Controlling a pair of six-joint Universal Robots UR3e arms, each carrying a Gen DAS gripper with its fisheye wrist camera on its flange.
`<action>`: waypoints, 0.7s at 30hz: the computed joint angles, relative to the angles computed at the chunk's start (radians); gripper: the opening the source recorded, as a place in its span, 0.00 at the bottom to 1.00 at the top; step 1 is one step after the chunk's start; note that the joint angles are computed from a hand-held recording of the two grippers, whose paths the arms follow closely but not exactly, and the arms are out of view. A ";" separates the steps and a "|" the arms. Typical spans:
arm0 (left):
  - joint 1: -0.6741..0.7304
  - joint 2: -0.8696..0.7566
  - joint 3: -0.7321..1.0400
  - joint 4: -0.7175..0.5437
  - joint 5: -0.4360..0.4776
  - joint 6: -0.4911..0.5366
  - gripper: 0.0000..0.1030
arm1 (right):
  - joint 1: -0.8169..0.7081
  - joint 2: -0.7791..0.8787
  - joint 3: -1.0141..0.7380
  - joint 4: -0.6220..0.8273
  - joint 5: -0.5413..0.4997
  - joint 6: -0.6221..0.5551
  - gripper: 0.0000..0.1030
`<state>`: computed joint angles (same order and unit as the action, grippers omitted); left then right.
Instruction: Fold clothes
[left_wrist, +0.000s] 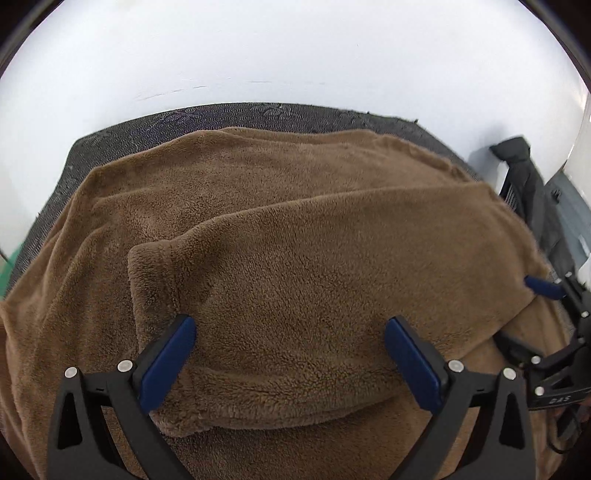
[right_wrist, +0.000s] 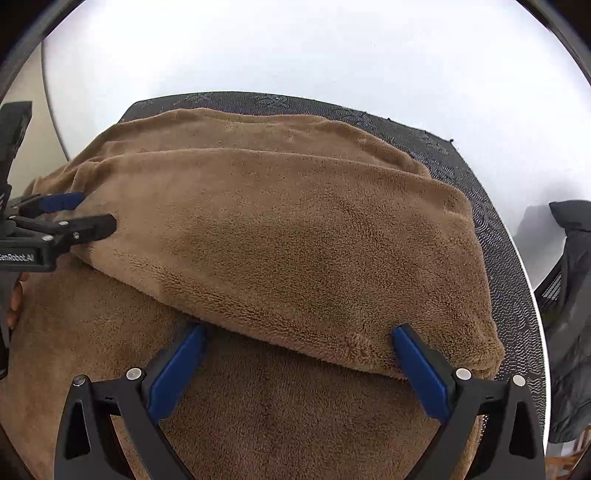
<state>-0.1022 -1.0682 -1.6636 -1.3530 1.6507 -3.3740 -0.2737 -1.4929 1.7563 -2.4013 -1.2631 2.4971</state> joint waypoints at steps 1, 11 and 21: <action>-0.019 -0.018 0.018 -0.014 0.021 -0.010 0.99 | 0.007 -0.003 0.011 -0.024 -0.009 0.003 0.99; -0.091 0.060 0.130 -0.070 0.025 -0.181 0.99 | -0.121 -0.347 0.281 -0.142 0.207 -0.052 0.99; -0.266 0.130 0.132 -0.164 0.152 -0.370 0.99 | -0.066 -0.507 0.404 -0.247 0.147 -0.091 0.99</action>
<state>-0.3687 -0.9379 -1.5316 -1.5168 1.8025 -3.7444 -0.3392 -2.0003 2.1608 -2.6482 -1.1162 2.4058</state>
